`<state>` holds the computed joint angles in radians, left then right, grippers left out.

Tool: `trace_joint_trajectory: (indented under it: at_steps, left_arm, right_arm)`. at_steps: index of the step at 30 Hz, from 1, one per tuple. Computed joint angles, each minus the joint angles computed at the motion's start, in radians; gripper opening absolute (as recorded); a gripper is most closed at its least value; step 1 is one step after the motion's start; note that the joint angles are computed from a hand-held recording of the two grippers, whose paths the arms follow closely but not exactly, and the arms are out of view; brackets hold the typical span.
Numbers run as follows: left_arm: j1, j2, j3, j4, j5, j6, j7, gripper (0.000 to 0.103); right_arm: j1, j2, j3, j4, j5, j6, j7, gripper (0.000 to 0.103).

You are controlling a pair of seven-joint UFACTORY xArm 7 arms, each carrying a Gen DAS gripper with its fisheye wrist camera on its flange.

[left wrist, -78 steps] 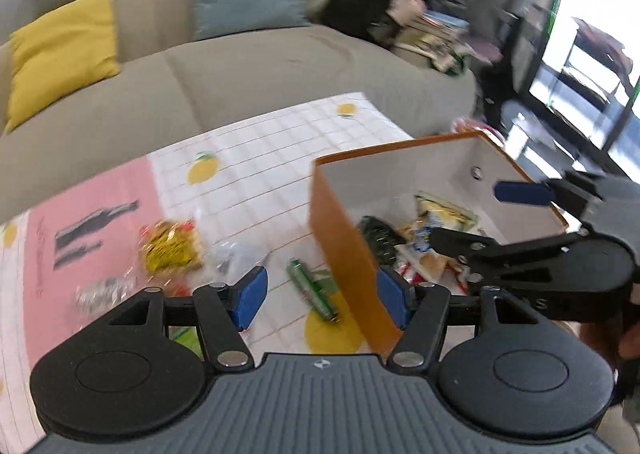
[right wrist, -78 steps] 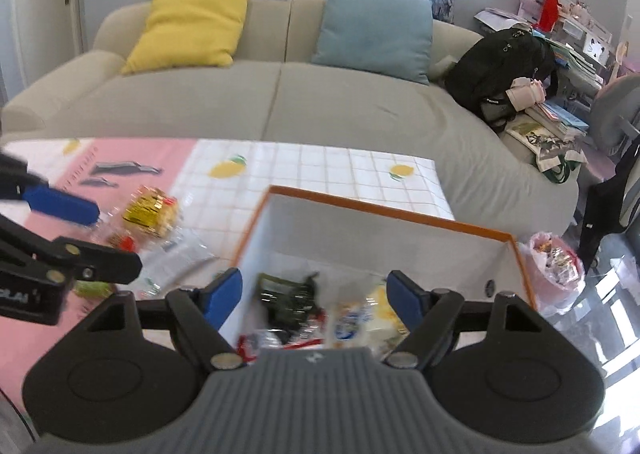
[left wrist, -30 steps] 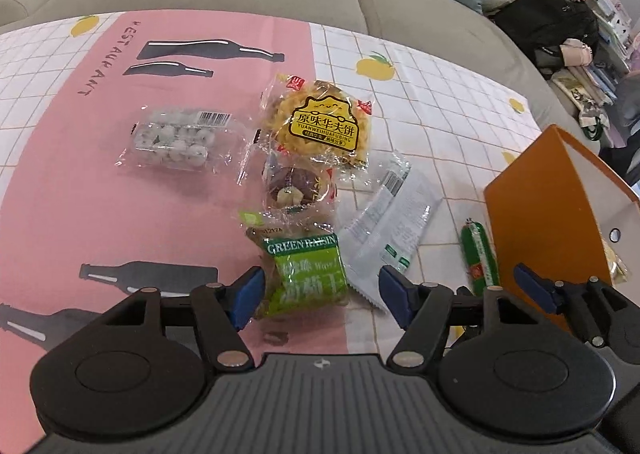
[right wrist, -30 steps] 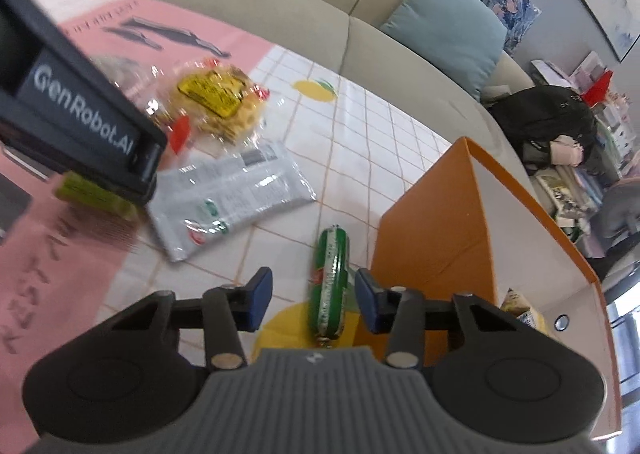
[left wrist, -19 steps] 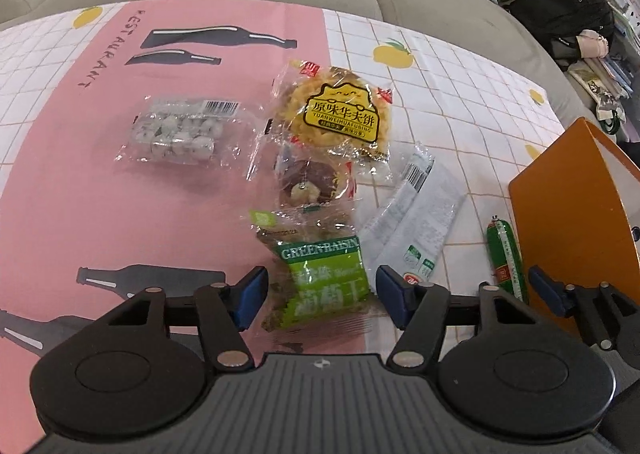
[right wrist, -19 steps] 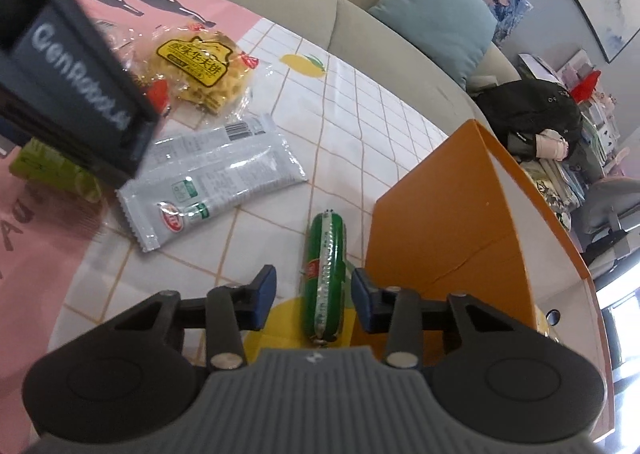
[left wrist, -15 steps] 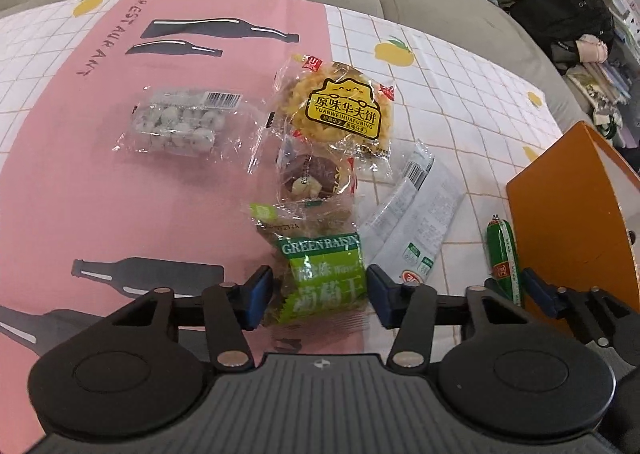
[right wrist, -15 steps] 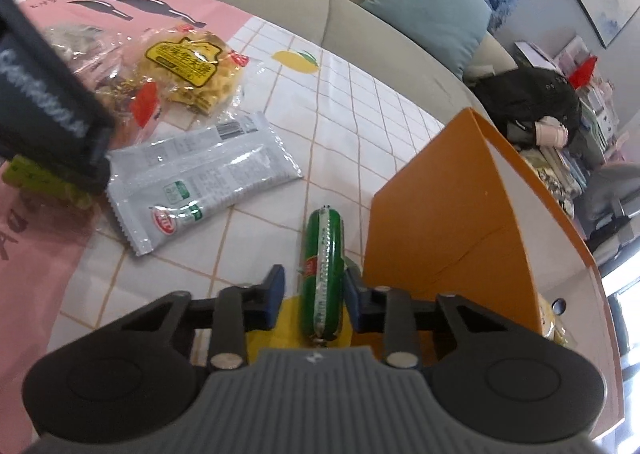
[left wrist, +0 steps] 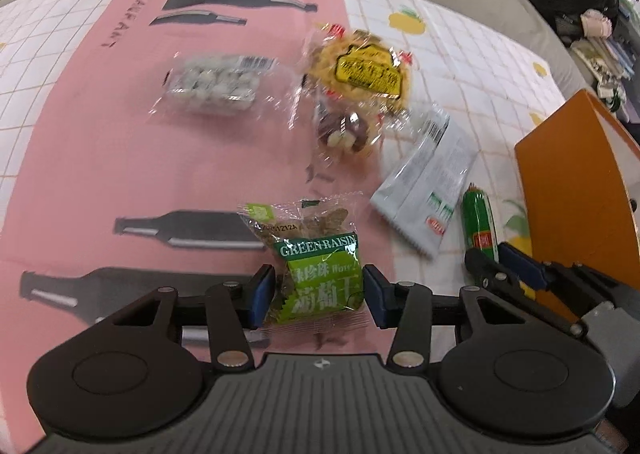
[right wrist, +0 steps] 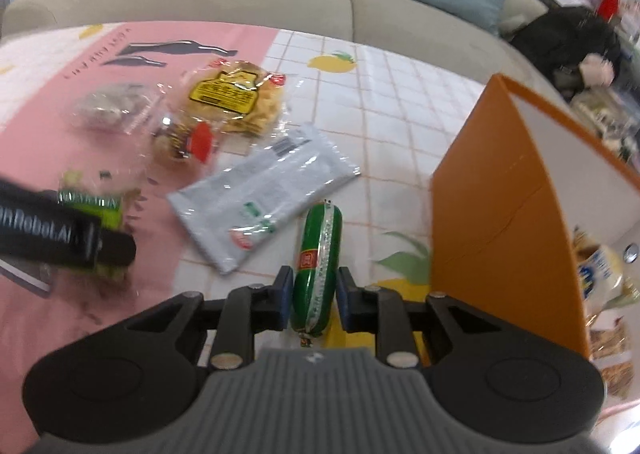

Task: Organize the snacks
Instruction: 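Grasp the green raisin bag with the left tool while the right tool grasps the green sausage, then lift both held snacks and carry them over the orange box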

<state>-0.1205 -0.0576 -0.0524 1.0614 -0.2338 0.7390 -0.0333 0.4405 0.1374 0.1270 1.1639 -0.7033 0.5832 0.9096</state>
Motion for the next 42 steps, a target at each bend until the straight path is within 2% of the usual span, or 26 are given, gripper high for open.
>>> trace_joint_trajectory:
  at_steps: [3,5,8,12,14,20,23,25,29,30,32,42]
  left_arm:
    - [0.001,0.0,-0.001,-0.001,0.021,-0.006,-0.01,0.057]
    - [0.0,0.004,-0.006,0.0,0.055,-0.012,-0.044,0.061]
    - [-0.003,0.016,-0.009,0.014,0.068,0.002,-0.078,0.068]
    - [-0.001,0.04,-0.007,0.049,0.072,0.038,-0.139,0.071]
    - [-0.002,0.052,-0.008,0.065,0.088,0.051,-0.164,0.071]
    - [-0.006,0.077,-0.012,0.104,0.125,0.09,-0.185,0.069]
    - [-0.008,0.083,-0.013,0.115,0.143,0.1,-0.191,0.063]
    - [-0.009,0.085,-0.013,0.119,0.148,0.106,-0.188,0.055]
    - [-0.009,0.08,-0.013,0.112,0.151,0.099,-0.18,0.052]
    - [-0.009,0.078,-0.013,0.109,0.151,0.096,-0.179,0.051]
    - [-0.01,0.075,-0.014,0.105,0.155,0.09,-0.177,0.05]
    - [-0.009,0.014,-0.013,0.048,0.116,0.064,-0.182,0.046]
  right_arm:
    - [-0.015,-0.007,0.005,-0.013,0.074,-0.043,-0.024,0.022]
    - [-0.025,-0.006,0.007,-0.015,0.128,-0.063,-0.056,0.026]
    - [-0.052,-0.001,0.017,-0.011,0.276,-0.083,-0.149,0.031]
    - [-0.092,0.028,0.035,0.049,0.535,-0.007,-0.315,0.037]
    - [-0.096,0.047,0.035,0.089,0.593,0.043,-0.362,0.04]
    - [-0.081,0.097,0.02,0.19,0.625,0.175,-0.417,0.04]
    - [-0.079,0.113,0.016,0.219,0.636,0.213,-0.431,0.04]
    - [-0.078,0.119,0.013,0.234,0.633,0.233,-0.448,0.04]
    - [-0.075,0.114,0.01,0.226,0.622,0.227,-0.471,0.038]
    - [-0.071,0.113,0.007,0.224,0.611,0.226,-0.467,0.035]
    - [-0.066,0.11,0.006,0.22,0.595,0.222,-0.465,0.022]
    - [-0.079,0.072,0.012,0.168,0.625,0.172,-0.482,0.021]
